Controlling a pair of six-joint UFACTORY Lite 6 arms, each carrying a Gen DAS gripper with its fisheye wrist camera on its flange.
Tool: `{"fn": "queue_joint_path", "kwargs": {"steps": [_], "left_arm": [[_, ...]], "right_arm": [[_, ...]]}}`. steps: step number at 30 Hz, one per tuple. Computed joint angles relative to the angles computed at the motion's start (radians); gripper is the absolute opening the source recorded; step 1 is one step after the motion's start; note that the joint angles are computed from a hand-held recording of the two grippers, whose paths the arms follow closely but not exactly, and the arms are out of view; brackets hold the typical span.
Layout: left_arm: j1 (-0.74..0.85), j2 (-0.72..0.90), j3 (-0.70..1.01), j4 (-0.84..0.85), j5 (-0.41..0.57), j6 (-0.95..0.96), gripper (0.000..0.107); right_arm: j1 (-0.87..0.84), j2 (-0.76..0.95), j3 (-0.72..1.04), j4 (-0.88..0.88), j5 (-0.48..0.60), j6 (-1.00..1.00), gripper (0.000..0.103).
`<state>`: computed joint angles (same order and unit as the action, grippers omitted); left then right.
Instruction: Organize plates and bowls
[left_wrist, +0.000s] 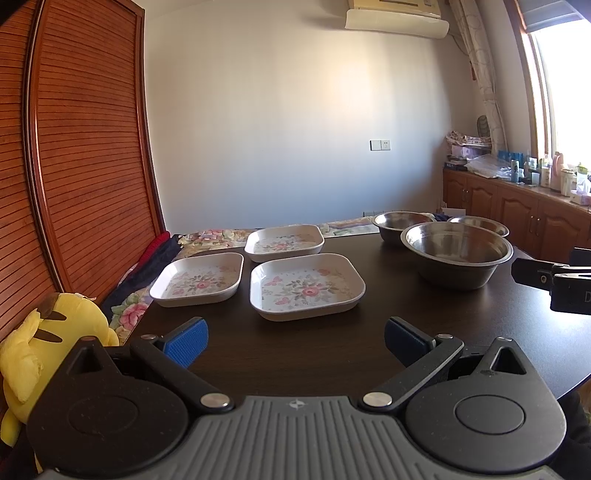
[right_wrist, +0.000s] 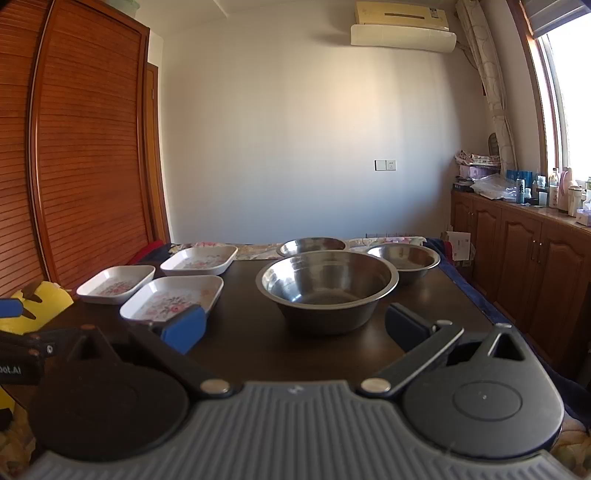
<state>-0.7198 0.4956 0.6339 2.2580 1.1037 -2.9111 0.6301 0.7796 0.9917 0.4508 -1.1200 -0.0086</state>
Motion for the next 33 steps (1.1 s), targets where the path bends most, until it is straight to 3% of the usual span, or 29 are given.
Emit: {"fn": "queue_joint_path", "kwargs": {"steps": [33], "left_arm": [[0.002,-0.016,-0.010,0.001,-0.002,0.005,0.103]], "right_arm": [[0.001,-0.003,-0.012,0.000,-0.006,0.000,0.103]]}}
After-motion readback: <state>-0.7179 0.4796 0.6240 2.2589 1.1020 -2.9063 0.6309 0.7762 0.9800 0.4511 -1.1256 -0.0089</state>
